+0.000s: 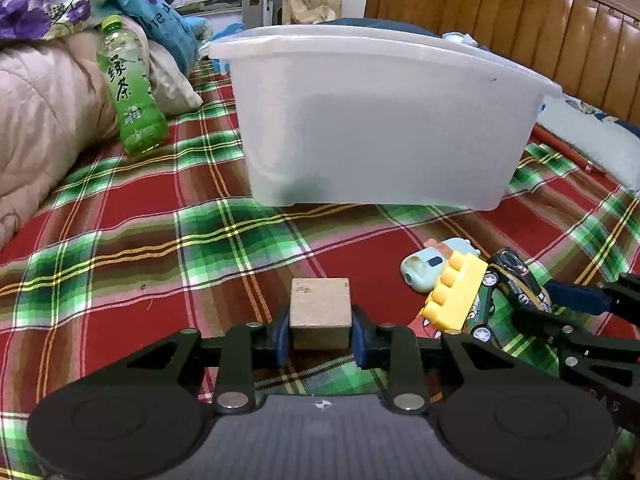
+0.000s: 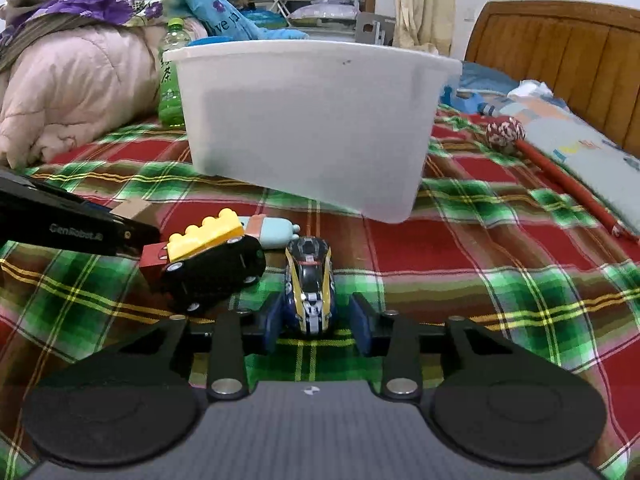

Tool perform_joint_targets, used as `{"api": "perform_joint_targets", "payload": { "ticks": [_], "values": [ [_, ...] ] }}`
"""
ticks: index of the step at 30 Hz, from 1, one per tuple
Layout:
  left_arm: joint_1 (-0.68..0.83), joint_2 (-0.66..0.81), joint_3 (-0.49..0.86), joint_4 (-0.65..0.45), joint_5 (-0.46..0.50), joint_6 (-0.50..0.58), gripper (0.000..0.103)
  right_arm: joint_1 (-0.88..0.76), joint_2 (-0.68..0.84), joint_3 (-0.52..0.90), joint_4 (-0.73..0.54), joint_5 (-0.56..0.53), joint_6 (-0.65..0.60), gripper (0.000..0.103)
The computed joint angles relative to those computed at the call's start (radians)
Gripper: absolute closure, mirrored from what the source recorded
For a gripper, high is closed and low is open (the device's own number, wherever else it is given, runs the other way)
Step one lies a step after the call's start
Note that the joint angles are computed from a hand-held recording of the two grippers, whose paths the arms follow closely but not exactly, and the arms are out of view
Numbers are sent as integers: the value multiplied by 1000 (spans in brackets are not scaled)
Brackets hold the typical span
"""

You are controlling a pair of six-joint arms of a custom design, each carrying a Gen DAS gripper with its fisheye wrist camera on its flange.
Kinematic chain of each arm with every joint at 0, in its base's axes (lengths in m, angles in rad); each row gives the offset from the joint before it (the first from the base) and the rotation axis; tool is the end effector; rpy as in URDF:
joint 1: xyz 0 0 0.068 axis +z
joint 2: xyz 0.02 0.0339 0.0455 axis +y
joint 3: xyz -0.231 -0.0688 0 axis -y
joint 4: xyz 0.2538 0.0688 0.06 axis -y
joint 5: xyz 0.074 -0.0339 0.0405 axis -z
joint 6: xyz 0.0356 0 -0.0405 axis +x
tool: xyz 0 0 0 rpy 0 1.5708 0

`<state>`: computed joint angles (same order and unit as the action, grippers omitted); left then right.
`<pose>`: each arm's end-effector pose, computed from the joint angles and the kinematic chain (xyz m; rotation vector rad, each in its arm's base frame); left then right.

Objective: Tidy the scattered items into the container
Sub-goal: 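Grasp the wooden cube with the left tool while the right tool grasps the yellow-blue toy car, then carry the cube and car over the bin and open both tools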

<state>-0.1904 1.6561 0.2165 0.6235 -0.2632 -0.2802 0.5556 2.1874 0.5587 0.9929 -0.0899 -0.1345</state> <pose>0.2046 -0.0300 0.0209 -0.2286 2.3414 0.0853 0.2420 0.1540 -0.0199 -0.7995 2.0751 0.3324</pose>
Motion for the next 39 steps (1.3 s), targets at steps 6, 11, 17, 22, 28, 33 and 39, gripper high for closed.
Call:
{"api": "perform_joint_targets", "payload": {
  "ticks": [6, 11, 17, 22, 28, 33, 39],
  "values": [
    [17, 13, -3, 15, 31, -16, 70, 34, 20, 25, -15, 28, -24, 66],
    [-18, -53, -24, -31, -4, -29, 70, 33, -24, 19, -69, 21, -60, 71],
    [-36, -331, -81, -193, 11, -38, 70, -7, -163, -42, -112, -23, -51, 71],
    [-57, -617, -76, -415, -6, -37, 70, -23, -322, -76, -188, -52, -62, 71],
    [-81, -792, -12, -566, -43, -5, 70, -4, -454, -80, -270, -60, -105, 71],
    [-111, -871, 45, -640, -88, 23, 70, 17, -561, -81, -301, -53, -115, 71],
    [-76, -857, 115, -659, -65, 55, 70, 22, -646, -28, -358, -76, -125, 71]
  ]
}}
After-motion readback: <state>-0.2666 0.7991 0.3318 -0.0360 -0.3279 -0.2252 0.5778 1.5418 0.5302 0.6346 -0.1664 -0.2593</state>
